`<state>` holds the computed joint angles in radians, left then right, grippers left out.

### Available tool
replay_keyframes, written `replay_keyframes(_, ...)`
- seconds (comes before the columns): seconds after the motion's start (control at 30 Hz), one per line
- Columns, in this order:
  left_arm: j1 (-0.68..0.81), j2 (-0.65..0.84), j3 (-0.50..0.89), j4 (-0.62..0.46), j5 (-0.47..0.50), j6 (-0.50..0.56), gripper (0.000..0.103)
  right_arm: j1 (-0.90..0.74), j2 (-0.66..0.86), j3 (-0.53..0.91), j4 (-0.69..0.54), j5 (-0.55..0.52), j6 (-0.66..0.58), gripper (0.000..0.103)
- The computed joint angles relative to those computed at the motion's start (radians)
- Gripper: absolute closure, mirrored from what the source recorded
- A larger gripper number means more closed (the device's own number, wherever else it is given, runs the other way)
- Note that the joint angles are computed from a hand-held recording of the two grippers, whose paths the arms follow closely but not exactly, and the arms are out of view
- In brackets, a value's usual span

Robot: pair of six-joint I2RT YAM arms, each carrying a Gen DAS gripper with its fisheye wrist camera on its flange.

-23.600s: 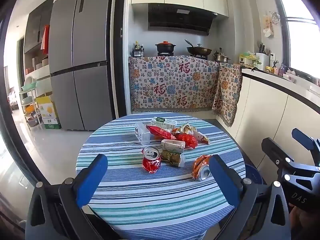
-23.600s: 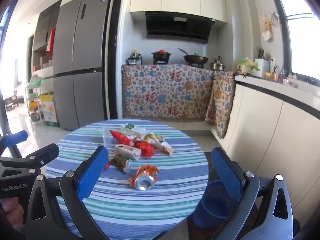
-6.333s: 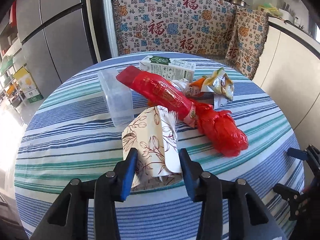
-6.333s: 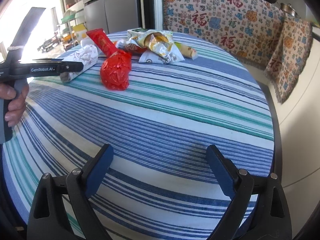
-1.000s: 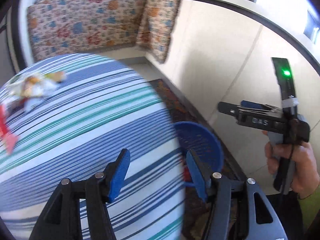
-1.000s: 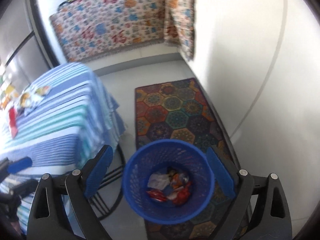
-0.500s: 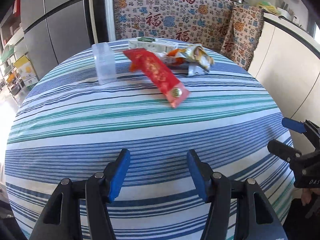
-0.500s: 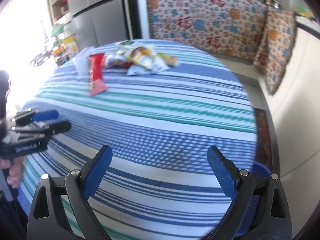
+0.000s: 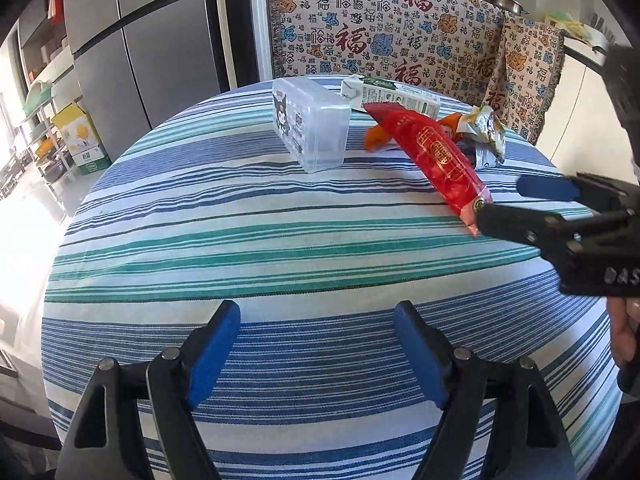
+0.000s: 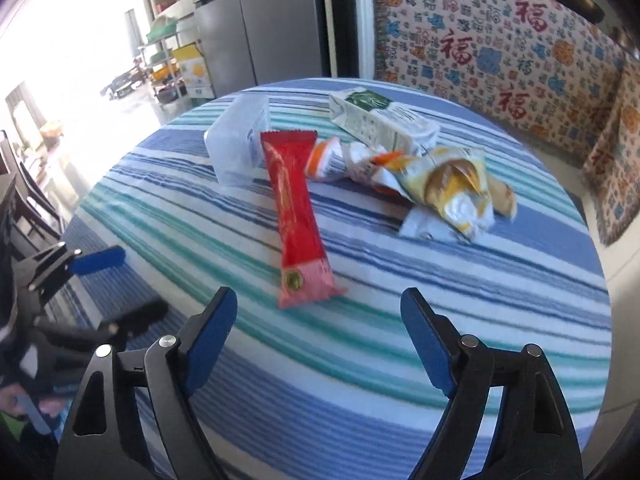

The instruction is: Collect trash

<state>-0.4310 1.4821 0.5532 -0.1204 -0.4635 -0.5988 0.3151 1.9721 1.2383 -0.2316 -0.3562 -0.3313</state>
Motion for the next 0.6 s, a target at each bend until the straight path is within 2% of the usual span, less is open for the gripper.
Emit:
replay_keyframes(0.07,0.008,-0.009,-0.008,0.005,0.009,0.006,0.022,0.024,0.056,0.068,-0.028,0.027,0.017,0.023)
replay_keyframes(0.13,0.009,-0.009,-0.007,0.005,0.008,0.009,0.022,0.028,0.095,0.108,-0.053,0.020,0.024,0.043)
replay_keyframes(0.17,0.011,-0.007,-0.005,0.004,0.009,0.010,0.022,0.023,0.101,0.111,-0.065,0.011,0.021,0.075)
replay_keyframes(0.2,0.011,-0.006,-0.005,0.005,0.009,0.010,0.022,0.014,0.086,0.087,-0.051,0.004,0.024,0.079)
replay_keyframes(0.33,0.009,-0.005,-0.004,0.004,0.007,0.008,0.022,-0.053,-0.046,-0.066,-0.038,-0.026,0.008,0.079)
replay_keyframes(0.4,0.009,-0.005,-0.003,0.001,0.006,0.008,0.021,-0.086,-0.146,-0.164,-0.050,0.019,0.001,0.079)
replay_keyframes(0.47,0.009,-0.004,-0.001,0.001,0.005,0.009,0.021,-0.113,-0.265,-0.296,-0.012,0.073,-0.002,0.079)
replay_keyframes(0.53,0.011,0.001,0.003,-0.001,0.006,0.009,0.020,-0.137,-0.320,-0.378,0.025,0.086,0.002,0.077)
replay_keyframes(0.57,0.013,0.004,0.006,-0.001,0.007,0.009,0.020,-0.144,-0.331,-0.407,0.052,0.087,0.007,0.074)
replay_keyframes(0.6,0.013,0.005,0.008,-0.001,0.006,0.007,0.019,-0.150,-0.338,-0.445,0.099,0.076,0.016,0.059)
